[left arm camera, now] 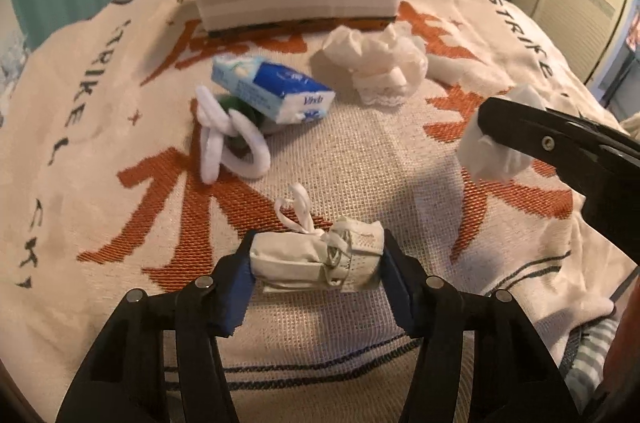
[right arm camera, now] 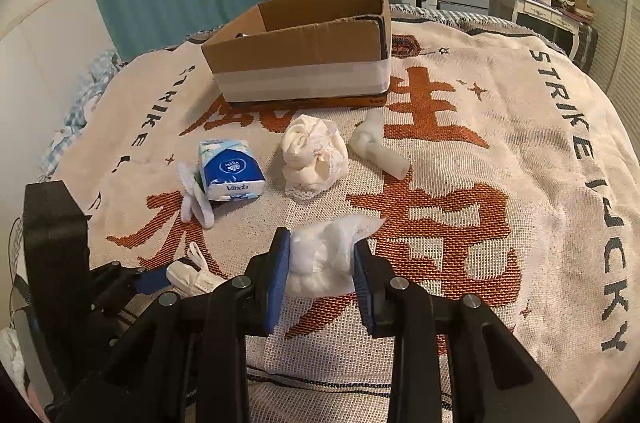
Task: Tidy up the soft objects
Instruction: 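Grasp the white cloth pouch with the left tool while the right tool grasps the white crumpled cloth, then carry both white cloths with both tools over the cardboard box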
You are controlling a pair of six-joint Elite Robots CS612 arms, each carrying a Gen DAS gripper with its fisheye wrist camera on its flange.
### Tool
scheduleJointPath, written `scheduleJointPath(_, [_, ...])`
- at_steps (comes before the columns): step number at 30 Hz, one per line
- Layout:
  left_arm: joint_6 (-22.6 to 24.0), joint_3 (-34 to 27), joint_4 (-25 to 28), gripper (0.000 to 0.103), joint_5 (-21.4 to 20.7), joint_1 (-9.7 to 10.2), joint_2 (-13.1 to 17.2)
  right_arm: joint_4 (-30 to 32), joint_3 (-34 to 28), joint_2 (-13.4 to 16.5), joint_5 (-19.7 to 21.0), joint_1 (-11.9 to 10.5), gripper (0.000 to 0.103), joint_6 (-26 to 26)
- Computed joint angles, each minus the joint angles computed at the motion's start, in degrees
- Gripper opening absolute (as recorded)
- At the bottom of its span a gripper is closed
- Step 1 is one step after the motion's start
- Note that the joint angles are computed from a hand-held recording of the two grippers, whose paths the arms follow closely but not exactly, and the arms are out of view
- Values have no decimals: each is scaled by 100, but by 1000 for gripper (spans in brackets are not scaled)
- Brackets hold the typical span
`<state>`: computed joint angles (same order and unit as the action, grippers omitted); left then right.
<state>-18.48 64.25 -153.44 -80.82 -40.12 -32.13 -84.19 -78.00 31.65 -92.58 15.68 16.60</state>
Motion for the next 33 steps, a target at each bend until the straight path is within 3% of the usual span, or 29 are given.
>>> scheduleJointPath(10, [190, 500, -741, 56, 135, -33, -493, -228, -249, -106, -84, 96, 30, -201])
scheduleJointPath(20, [752, 439, -1651, 56, 488, 22, -729, -932, -25, -596, -230, 152, 30, -706])
scheduleJointPath(27, [1159, -446, -1719, 56, 682, 112, -389, -1670, 659, -1055, -41, 27, 30, -948])
scheduleJointPath(33, [1397, -1752, -1195, 56, 671, 252, 263, -2200, 1579, -1501, 185, -140, 30, -999])
